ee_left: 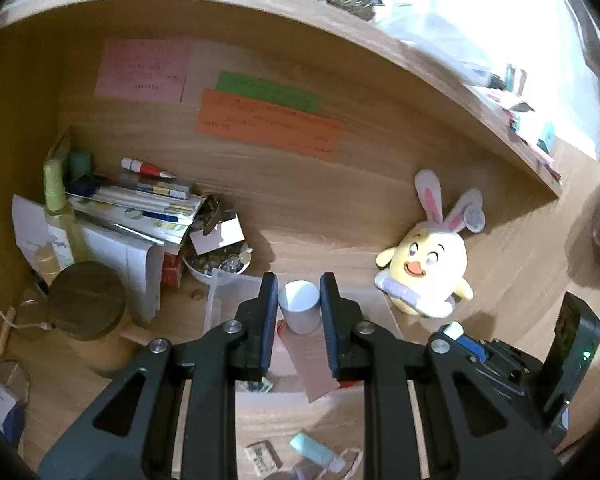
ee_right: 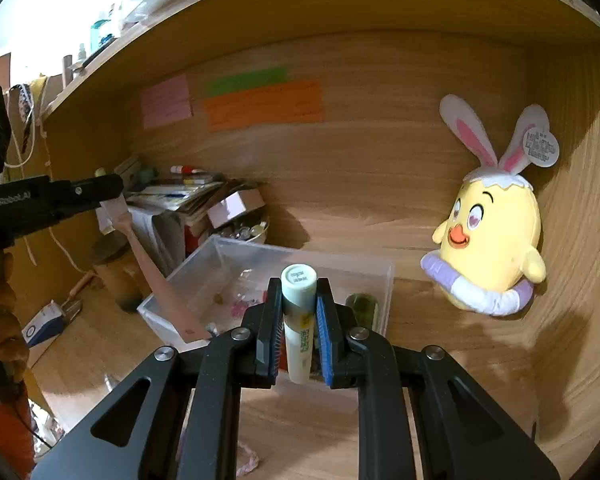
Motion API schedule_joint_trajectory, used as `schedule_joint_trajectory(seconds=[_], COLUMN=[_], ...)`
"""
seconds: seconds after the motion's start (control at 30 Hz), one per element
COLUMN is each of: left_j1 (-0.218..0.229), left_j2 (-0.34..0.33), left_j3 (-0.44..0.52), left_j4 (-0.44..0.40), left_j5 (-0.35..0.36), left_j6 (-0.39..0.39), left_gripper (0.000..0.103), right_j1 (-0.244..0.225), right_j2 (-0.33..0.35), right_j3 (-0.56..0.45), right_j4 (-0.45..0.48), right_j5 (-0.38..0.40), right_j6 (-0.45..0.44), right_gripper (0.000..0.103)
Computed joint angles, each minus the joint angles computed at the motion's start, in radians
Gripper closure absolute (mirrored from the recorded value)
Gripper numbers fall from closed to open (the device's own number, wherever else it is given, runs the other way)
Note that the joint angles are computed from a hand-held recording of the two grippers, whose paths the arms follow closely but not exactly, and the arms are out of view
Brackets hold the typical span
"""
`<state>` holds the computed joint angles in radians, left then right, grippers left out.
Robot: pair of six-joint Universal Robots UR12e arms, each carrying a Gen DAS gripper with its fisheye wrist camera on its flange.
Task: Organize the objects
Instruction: 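Carry both tubes over the clear bin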
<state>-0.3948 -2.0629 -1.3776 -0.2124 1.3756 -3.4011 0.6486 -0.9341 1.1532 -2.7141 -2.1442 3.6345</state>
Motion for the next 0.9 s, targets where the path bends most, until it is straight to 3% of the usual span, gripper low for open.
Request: schedule_joint_trajectory(seconds=[0.13,0.33,0.63,0.9], left_j1=[0.000,0.005,0.026,0.024], left_j2=[-0.029,-0.075,-0.119,-0.131], left_j3=[0.031,0.078,0.122,0.138], left_j4=[0.003,-0.065,-0.173,-0.229], left_j5=[0.001,-0.037,-0.113,-0.043], left_j6=[-0.017,-0.026,-0.052,0.004], left_gripper=[0.082,0.082,0.082,0.082], right_j1=[-0.003,-0.010,-0.019,-0.026], right_j2=[0.014,0.038,0.100,0.165], right_j3=[-0.028,-0.068,-0.168,-0.279], right_j4=[0.061,0.186,0.318,0.389], right_j5=[-0.041,-0.063,-0.030,0.010], right_j6=[-0.009,-0.014,-0.062,-0.092], right_gripper=[0.089,0.089,0.089,0.088])
